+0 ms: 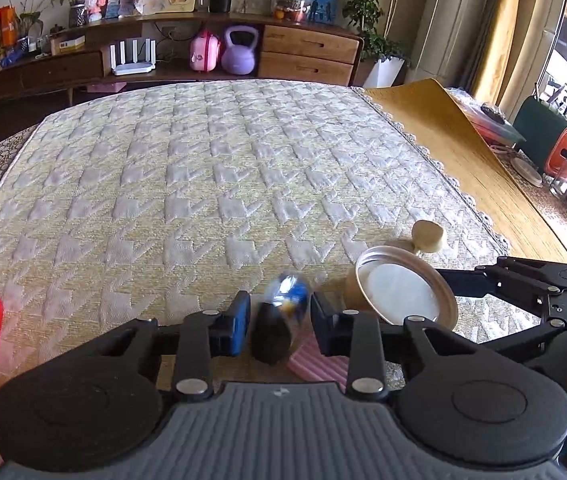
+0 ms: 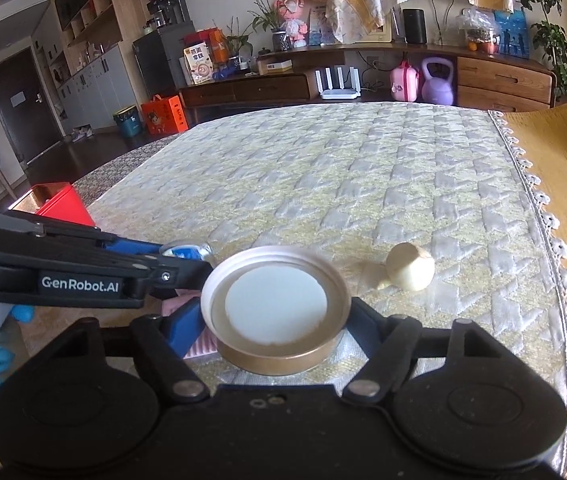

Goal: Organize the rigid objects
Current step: 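Grasp the small dark round case with the left tool while the right tool grasps the round mirror, then carry the dark case and round mirror with both tools over the red tin box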

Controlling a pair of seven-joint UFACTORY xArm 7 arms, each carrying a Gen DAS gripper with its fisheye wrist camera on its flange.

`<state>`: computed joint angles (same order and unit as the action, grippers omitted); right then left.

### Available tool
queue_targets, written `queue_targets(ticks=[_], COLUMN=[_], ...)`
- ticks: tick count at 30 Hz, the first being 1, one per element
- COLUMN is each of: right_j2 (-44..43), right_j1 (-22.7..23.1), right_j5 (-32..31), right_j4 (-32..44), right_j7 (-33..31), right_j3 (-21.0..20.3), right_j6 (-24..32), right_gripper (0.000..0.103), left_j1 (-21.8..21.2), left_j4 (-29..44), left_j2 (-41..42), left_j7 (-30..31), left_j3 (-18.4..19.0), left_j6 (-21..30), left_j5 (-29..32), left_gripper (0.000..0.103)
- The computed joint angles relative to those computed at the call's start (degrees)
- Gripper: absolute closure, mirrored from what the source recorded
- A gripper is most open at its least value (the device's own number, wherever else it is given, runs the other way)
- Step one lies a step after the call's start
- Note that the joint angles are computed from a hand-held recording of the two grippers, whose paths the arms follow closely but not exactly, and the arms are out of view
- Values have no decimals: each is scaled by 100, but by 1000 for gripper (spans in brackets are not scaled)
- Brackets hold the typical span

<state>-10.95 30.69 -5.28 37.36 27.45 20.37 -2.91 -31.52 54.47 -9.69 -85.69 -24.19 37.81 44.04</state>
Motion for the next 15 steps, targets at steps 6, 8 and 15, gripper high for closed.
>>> queue_targets(ticks=[6,8,15], right_j2=[-127,-190,-579], right_j1=[-599,-534,-477], right_j5=[-400,-430,-622], right_j4=[54,42,30], right_j7=[540,631,907], right_j3=[550,506,567], right_j6=[234,314,584], right_gripper=[27,28,28], left_j1=[5,-2,-93], left_j4=[31,62,186], left_j2=[-48,-50,-131], left_j7=[-60,-26,-9], left_j3=[-20,-45,-122], left_j6=[52,156,537], left_j5=[29,23,-33], left_gripper=[84,85,87])
